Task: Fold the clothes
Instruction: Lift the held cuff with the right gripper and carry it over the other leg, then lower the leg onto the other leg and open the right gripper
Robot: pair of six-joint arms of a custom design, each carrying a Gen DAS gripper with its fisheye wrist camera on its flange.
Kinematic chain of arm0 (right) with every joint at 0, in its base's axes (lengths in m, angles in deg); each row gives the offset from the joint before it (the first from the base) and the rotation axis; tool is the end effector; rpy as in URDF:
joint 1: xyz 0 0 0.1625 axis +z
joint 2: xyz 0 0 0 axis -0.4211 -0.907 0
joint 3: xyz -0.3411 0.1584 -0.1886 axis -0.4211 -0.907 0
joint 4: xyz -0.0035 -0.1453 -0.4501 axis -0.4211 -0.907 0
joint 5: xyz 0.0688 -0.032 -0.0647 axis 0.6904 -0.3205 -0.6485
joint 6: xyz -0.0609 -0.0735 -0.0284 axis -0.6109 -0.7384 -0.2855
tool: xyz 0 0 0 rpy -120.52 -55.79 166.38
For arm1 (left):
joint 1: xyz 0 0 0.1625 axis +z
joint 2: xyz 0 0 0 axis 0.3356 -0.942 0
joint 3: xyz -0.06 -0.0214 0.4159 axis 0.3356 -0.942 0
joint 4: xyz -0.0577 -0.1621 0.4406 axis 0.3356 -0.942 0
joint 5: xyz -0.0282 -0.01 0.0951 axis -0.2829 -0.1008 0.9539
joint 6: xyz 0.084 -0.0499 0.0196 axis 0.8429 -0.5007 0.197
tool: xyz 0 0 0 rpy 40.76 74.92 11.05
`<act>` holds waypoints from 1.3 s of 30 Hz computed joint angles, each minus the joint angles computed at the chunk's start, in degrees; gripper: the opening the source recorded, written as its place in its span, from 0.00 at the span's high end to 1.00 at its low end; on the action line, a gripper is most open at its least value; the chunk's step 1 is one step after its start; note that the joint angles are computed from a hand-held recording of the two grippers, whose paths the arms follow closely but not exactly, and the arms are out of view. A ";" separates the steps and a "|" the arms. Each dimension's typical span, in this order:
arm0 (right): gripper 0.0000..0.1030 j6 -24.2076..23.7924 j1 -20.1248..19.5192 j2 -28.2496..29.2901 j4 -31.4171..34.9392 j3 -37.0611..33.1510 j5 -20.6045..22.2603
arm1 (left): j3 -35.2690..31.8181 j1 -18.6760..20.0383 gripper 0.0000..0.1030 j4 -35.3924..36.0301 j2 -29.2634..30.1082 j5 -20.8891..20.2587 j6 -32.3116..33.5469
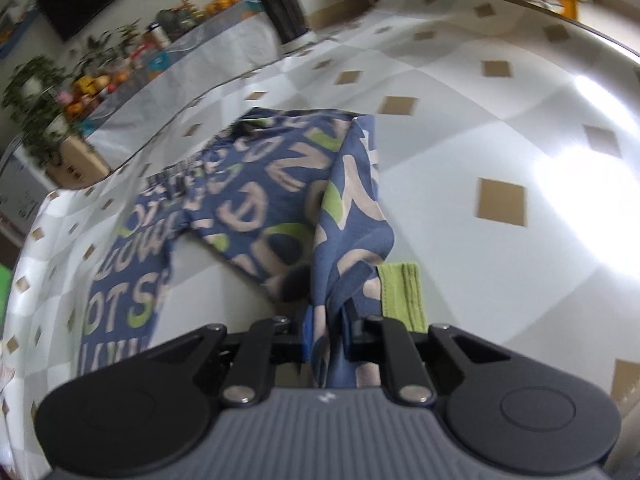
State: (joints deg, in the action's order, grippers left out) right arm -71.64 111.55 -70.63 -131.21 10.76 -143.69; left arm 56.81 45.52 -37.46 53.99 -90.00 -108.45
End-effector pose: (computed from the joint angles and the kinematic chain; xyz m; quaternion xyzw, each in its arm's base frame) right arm 0.0346 -0.7945 0.2039 -0.1537 -0.8610 0.4135 0.2532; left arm -0.1754 -0.8509 0.0208 0.0273 0.9362 -0.1327 0.3243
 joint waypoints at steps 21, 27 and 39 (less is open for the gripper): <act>0.88 -3.29 3.25 4.37 8.07 -4.85 10.61 | -5.87 1.91 0.00 -0.36 0.03 -1.49 -4.66; 0.88 -6.76 4.25 4.85 9.06 -5.07 15.02 | -5.14 1.84 0.00 -1.42 -0.42 1.72 -6.10; 0.72 -7.61 4.97 6.98 16.82 -6.74 6.75 | -5.55 2.15 0.00 1.34 0.05 1.01 -7.06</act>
